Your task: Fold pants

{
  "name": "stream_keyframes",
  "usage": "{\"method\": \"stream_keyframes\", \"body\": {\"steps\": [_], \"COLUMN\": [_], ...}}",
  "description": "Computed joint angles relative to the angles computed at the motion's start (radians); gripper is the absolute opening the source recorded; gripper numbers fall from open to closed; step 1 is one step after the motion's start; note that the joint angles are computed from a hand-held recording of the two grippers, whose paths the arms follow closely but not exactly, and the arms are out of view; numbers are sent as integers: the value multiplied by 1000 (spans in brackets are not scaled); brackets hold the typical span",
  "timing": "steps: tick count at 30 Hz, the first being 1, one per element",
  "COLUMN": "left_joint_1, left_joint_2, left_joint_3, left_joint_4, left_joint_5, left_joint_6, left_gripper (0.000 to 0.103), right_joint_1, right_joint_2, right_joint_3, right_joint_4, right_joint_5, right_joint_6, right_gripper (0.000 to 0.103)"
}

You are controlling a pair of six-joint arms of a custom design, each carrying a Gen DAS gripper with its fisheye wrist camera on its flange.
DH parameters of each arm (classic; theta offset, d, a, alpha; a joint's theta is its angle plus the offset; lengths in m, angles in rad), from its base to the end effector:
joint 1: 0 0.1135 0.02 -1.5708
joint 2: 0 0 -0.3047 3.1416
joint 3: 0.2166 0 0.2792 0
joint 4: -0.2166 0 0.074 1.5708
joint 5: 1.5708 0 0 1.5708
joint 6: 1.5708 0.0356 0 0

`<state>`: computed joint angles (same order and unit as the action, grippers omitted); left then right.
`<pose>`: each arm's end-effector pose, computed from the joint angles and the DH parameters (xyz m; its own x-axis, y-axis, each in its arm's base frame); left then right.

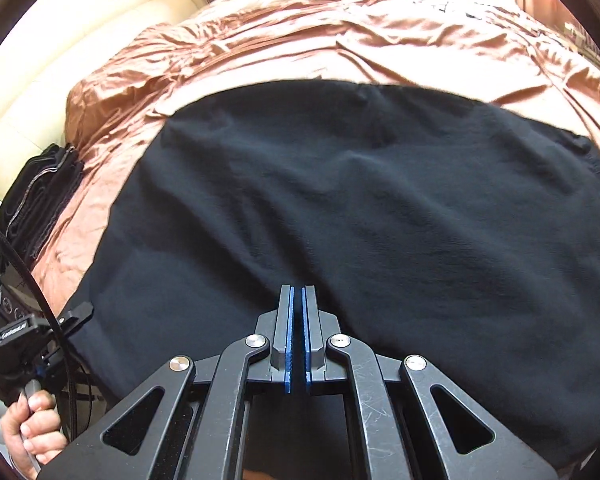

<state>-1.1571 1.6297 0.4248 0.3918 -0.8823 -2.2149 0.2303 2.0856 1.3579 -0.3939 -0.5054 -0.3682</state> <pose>0.1289 -0.2251 0.1143 -0.1193 -0.9922 -0.0359 -0.4547 0.0867 -0.8864 0.4431 0.1216 0.1474 -0.6727 -0.4812 -0.5621 -0.6930 0.6760 0.2506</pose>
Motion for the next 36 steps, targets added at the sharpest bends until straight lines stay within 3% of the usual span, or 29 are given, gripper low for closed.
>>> {"method": "stream_keyframes", "body": {"steps": [3,12,20,26,32,36], "left_joint_1": [-12,-30,-43,-47,-33,-23], "left_joint_2": [10,18,28,24,7,-1], "left_joint_3": [-3,57,38,56,75,83], "left_joint_4": [8,-127,-76,-129,-182,-189], "left_joint_5": [-16,-42,-63,-66,-46,-40], "left_joint_6": [-44,-139,-173,-184,-172,-144], "left_gripper": [10,10,10,10,9,9], "right_joint_1": [23,51,84,96,99,84], "right_joint_2": [39,165,324,449,470,383], "right_joint_3": [59,298,596,826,868,722], "right_joint_4": [-7,-96,-227,-324,-324,-265], "right_joint_5": [37,78,115,138,147,111], "right_joint_6": [28,100,138,151,163,151], "right_gripper": [0,0,0,0,0,0]}}
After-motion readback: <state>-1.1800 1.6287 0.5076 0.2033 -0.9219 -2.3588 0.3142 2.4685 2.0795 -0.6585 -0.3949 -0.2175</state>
